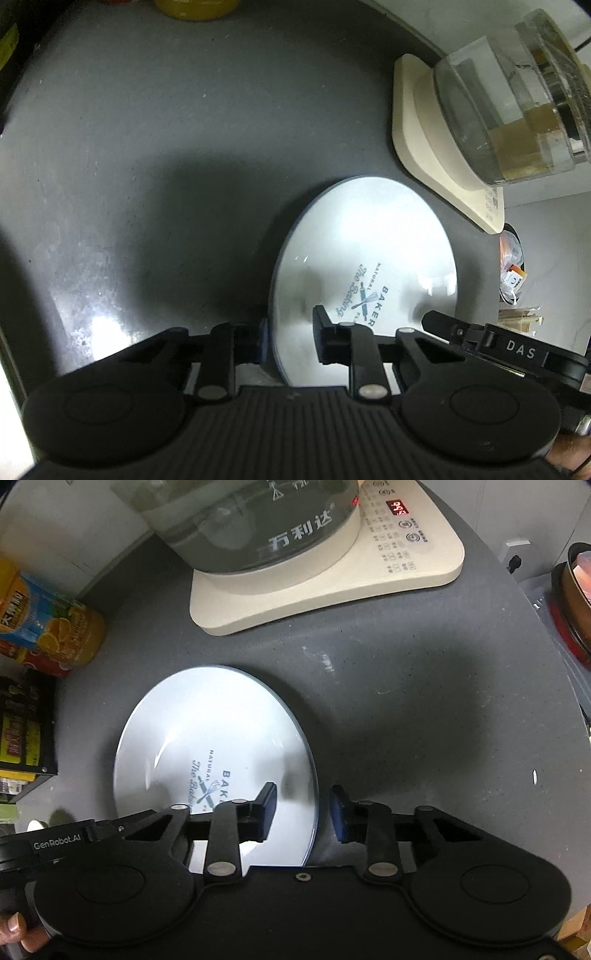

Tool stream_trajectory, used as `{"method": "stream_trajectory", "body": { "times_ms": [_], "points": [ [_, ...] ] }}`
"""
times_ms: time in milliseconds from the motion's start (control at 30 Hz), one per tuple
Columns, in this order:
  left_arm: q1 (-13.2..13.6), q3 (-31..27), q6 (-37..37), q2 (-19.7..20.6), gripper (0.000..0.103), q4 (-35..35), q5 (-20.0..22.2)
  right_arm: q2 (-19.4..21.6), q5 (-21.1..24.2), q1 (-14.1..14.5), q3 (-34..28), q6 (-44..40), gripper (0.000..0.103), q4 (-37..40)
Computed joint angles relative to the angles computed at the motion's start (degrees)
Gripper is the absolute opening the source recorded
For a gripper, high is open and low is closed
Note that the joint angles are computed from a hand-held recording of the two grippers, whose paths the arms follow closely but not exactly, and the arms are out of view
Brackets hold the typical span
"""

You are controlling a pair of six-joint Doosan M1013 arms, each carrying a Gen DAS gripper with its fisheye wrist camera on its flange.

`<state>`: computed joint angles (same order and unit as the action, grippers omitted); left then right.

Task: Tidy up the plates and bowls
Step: 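Close both grippers on the rim of the 'Bakery' plate, then carry the 'Bakery' plate over the stacked 'Sweet' plate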

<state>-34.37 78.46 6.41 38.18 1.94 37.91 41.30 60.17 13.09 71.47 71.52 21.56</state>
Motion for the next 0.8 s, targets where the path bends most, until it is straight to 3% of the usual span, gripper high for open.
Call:
{"method": "stream_trajectory", "body": {
  "times_ms": [333, 500, 800],
  "points": [
    [-0.1, 0.6, -1.9, -0.1, 0.012, 0.6, -0.7, 1.0, 1.1, 0.3, -1.3, -1.1, 0.020, -0.4],
    [0.0, 1.9, -2.2, -0.7, 0.010, -0.6, -2.5, -0.2, -1.6, -0.6, 0.9, -4.3, 0.016, 2.8],
    [-1.0, 3.4, -11.1, -2.7, 0.008, 7.9, -2.7, -2.2, -2.4, -2.6, 3.3, -10.8, 0.006, 13.3]
  ]
}}
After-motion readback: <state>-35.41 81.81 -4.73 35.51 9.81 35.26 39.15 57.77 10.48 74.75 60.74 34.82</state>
